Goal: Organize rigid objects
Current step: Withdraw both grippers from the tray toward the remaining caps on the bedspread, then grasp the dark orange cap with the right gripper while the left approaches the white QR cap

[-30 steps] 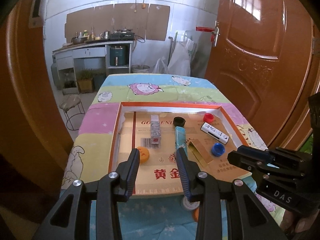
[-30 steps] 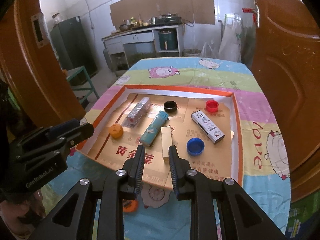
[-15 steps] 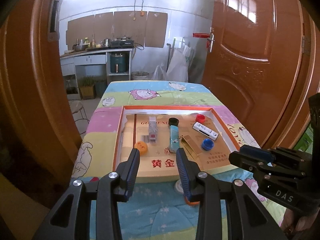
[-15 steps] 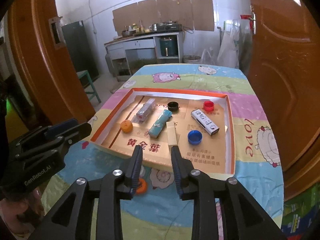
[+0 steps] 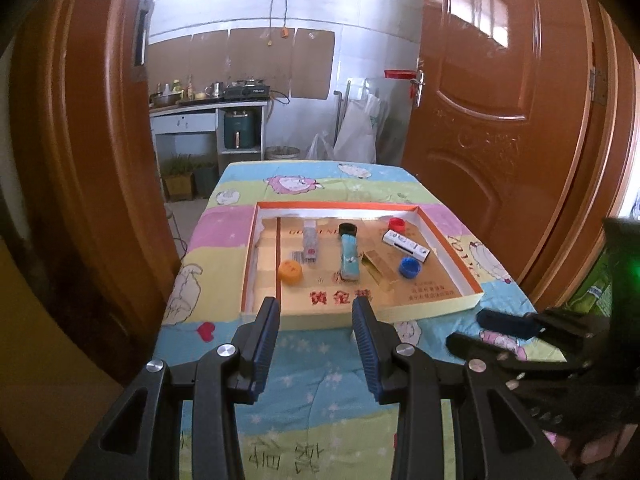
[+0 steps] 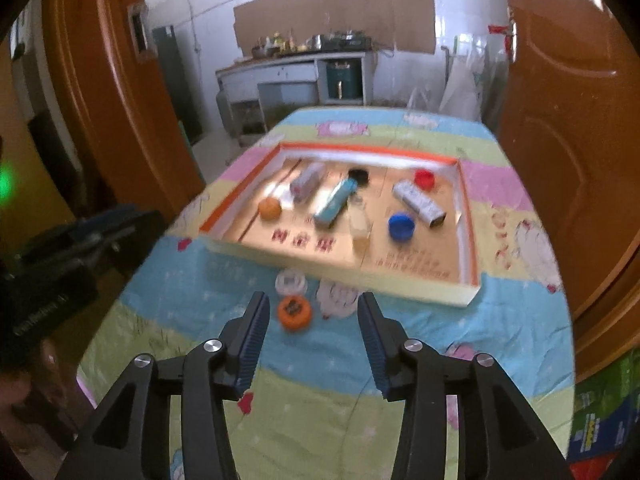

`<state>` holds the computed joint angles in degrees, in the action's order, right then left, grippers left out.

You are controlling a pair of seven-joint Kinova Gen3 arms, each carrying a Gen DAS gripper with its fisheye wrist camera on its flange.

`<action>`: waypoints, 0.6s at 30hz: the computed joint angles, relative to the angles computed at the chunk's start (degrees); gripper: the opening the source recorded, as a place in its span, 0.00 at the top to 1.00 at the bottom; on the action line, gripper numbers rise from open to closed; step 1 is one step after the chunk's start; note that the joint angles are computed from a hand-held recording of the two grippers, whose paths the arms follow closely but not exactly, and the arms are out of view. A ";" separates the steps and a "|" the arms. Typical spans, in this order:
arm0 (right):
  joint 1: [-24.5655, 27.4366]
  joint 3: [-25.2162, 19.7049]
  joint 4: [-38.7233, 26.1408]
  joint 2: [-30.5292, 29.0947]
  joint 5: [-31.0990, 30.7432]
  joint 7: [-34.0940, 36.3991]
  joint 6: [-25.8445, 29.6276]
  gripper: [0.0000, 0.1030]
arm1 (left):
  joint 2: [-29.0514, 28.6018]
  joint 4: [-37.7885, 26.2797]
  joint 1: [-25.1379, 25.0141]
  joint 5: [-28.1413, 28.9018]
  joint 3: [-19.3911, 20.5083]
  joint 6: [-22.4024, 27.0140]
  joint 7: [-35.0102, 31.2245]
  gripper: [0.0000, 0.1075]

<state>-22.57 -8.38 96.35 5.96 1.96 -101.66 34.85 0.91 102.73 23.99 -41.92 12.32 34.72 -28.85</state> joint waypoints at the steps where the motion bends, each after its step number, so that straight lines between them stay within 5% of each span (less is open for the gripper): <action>1: -0.06 -0.20 0.03 0.78 -0.39 0.37 0.27 0.54 | -0.27 0.49 -0.02 0.27 -0.03 -0.15 0.02 0.65; 14: -4.88 1.45 -2.04 10.39 5.65 -0.25 -2.62 0.54 | -1.66 4.25 -2.42 3.63 0.44 -1.10 -0.73 0.65; 18: -5.99 2.13 -3.18 11.73 6.49 -0.33 -1.96 0.71 | -1.01 4.12 -2.76 5.57 0.14 -1.67 -2.41 0.65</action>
